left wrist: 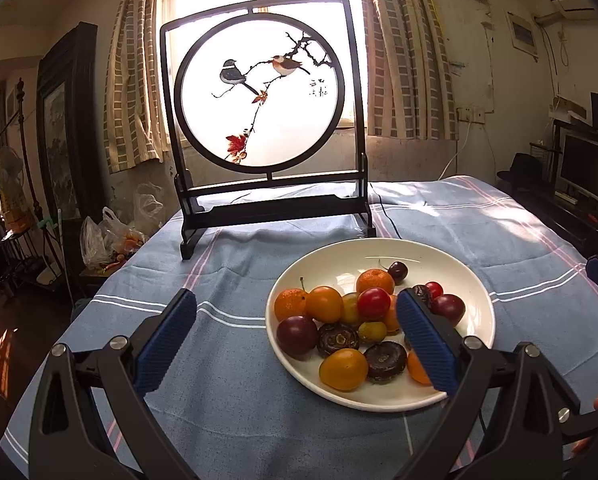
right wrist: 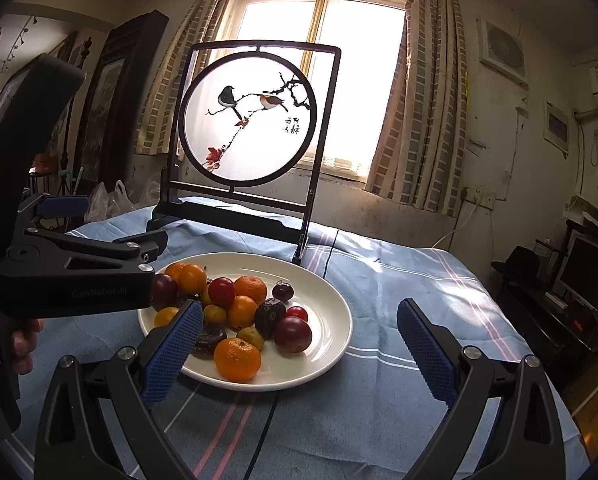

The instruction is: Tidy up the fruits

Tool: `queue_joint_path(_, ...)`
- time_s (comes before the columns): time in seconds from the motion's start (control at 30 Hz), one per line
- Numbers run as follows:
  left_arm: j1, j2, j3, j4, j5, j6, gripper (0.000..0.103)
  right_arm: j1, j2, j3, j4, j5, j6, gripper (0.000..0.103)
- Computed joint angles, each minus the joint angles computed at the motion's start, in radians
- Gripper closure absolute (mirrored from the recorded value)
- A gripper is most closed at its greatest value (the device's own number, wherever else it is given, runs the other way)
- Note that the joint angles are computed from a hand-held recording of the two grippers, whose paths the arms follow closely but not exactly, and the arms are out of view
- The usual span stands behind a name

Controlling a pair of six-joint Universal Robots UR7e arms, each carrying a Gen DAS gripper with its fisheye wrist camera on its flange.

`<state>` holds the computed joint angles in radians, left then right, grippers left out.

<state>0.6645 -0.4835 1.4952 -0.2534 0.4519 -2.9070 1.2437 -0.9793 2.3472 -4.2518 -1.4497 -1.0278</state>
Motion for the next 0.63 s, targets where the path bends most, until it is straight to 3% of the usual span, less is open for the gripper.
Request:
queue_joint_path(0.13, 0.001, -0.005, 0.01, 0.014, 0.022, -0.028, 0.006, 0.001, 0.001, 0.0, 0.005, -0.005, 0.001, 0.005)
queue_joint_path(0.3, -0.009, -0.003, 0.016, -0.015, -0.011, -0.011, 0.006, 0.009, 0.004, -0.006, 0.029, -0.03, 0.003, 0.005)
queue_joint_path(0.47, -0.008, 0.008, 0.009, -0.109, -0.105, 0.074, 0.006, 0.013, 0.006, -0.01, 0.03, -0.046, 0.007, 0.005)
queue_joint_path(0.53, -0.007, -0.001, 0.025, -0.157, -0.108, 0.11, 0.006, 0.013, 0.006, -0.013, 0.037, -0.054, 0.008, 0.005)
queue_joint_path(0.63, -0.003, -0.004, 0.022, -0.111, -0.078, 0.067, 0.006, 0.013, 0.003, -0.014, 0.048, -0.055, 0.011, 0.005)
